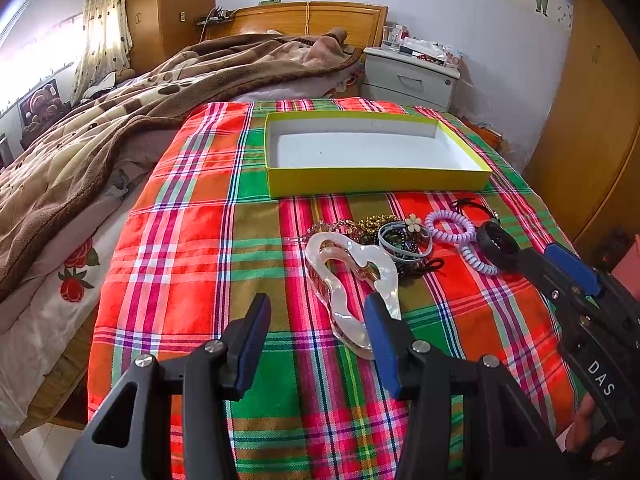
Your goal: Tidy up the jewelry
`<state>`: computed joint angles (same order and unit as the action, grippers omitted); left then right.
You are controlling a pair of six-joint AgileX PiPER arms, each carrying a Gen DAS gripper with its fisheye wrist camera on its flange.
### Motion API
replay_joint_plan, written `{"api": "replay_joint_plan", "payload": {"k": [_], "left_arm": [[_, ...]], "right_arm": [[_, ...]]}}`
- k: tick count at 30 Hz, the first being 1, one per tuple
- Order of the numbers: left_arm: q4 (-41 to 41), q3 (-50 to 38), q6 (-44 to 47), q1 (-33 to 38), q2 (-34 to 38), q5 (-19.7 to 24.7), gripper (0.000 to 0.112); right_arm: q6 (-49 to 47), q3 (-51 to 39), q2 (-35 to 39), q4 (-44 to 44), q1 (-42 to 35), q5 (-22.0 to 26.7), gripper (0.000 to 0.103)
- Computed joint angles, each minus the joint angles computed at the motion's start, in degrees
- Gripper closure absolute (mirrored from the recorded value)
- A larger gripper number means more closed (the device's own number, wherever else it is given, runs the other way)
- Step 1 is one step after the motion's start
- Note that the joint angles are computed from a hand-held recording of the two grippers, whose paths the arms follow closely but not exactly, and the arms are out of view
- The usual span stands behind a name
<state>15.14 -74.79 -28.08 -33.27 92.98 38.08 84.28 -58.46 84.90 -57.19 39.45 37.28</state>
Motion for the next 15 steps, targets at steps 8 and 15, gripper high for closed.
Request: {"api": "replay_joint_plan", "payload": {"k": [8, 15], "left_arm": [[-0.1, 0.2, 0.1, -0.1, -0.2, 0.1, 0.062], [0.0, 0.1, 0.1, -0.1, -0.3, 0.3, 0.062]], "right_arm": [[0.1, 0.1, -0.1, 0.0, 0.0, -0.1, 0.058], [0.2, 0.2, -0.3, -0.1, 0.1, 0.0, 0.058]]}}
